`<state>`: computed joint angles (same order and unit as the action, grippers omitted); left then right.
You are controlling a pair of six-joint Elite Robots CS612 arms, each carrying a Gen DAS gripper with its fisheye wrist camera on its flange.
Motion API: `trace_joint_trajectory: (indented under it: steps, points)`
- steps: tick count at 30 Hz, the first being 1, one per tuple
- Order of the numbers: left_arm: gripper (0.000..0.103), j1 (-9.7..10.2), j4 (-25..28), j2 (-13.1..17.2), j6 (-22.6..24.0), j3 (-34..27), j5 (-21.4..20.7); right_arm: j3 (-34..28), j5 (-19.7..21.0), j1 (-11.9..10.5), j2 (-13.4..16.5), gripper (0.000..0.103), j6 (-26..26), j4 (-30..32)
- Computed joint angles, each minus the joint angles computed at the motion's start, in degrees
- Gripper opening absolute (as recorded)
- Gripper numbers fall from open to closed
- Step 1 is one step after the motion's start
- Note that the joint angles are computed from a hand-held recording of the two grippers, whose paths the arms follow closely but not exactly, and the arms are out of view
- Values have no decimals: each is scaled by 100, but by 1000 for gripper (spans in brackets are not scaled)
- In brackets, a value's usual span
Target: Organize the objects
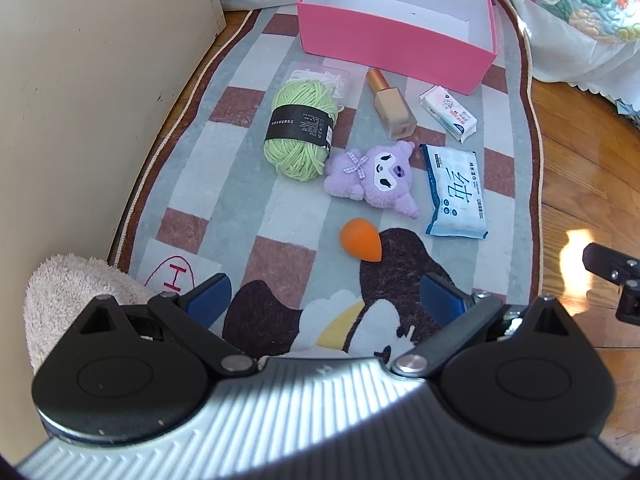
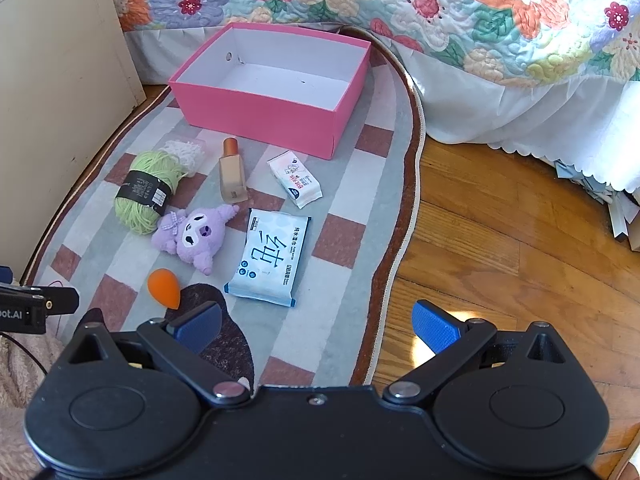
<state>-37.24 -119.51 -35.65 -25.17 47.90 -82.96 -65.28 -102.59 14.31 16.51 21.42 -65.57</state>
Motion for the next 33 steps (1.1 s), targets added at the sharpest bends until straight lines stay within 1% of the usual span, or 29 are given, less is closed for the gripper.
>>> trace_joint_trajectory:
  steps: [10, 14, 28, 31, 33]
  points:
    - [102, 5, 26, -3, -73, -3, -24, -42, 36, -5, 22, 103, 0, 38]
    - [102, 19, -31, -30, -82, 46, -140, -53, 43, -3, 27, 103, -7, 61]
    - [102, -18, -22, -61, -218, 83, 4, -98, 129, 6, 56, 103, -77, 85]
    - [102, -13, -7, -64, -175, 65, -15, -101, 239, -14, 44, 103, -153, 39]
    - [102, 7, 31, -73, -21, 26, -75, -106, 365, -34, 34, 103, -347, -143]
